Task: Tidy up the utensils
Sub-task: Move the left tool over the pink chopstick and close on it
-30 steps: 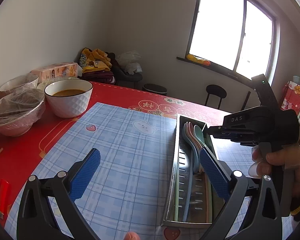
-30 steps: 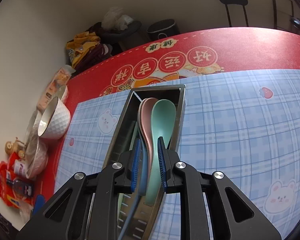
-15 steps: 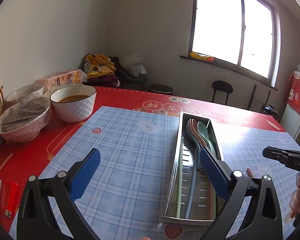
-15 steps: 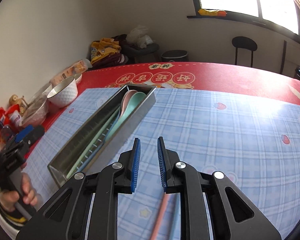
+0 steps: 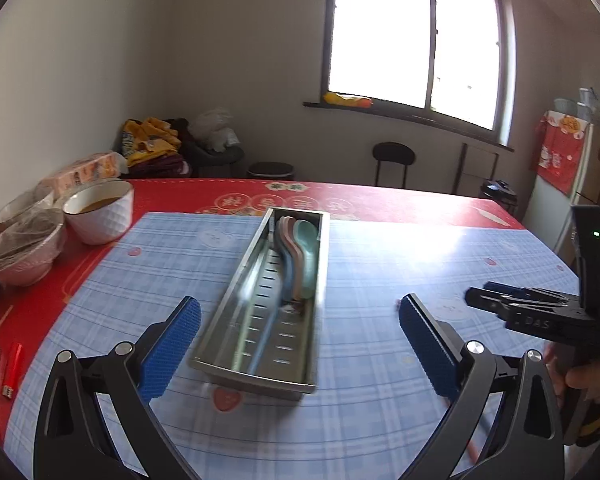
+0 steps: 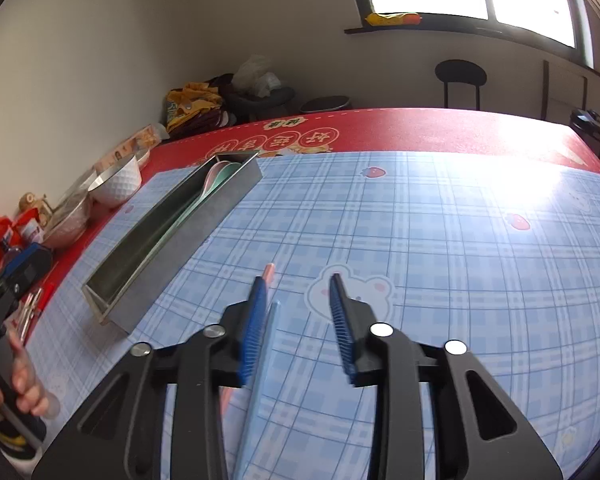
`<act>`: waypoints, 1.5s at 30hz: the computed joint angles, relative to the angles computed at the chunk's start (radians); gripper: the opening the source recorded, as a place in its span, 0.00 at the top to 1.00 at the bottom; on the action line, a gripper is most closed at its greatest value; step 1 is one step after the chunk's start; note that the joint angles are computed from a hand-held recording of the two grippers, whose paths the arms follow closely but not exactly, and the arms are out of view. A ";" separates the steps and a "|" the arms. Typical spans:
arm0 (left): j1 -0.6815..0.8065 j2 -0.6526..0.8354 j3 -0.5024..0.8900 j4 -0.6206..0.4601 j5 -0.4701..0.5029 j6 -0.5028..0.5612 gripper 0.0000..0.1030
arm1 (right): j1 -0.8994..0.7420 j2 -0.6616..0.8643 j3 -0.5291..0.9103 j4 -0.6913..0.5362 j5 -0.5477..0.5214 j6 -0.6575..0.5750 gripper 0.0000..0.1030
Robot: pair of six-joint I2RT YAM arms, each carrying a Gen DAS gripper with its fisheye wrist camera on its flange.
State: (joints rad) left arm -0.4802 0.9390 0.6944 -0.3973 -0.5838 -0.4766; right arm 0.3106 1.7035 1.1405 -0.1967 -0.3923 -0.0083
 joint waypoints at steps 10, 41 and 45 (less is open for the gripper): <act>-0.093 0.436 0.196 -0.027 0.074 -0.045 0.25 | -0.086 -0.002 -0.025 0.068 -0.020 0.150 0.43; -0.010 0.633 0.272 0.015 0.279 0.044 0.78 | -0.194 0.029 -0.013 0.087 -0.171 0.330 0.43; 0.034 0.589 0.218 0.058 0.333 0.046 0.94 | -0.189 0.025 -0.014 0.086 -0.179 0.322 0.43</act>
State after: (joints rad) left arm -0.4460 1.5276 0.9124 -0.3396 -0.2510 -0.4303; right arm 0.1212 1.7284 1.1261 -0.1104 -0.5717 0.3136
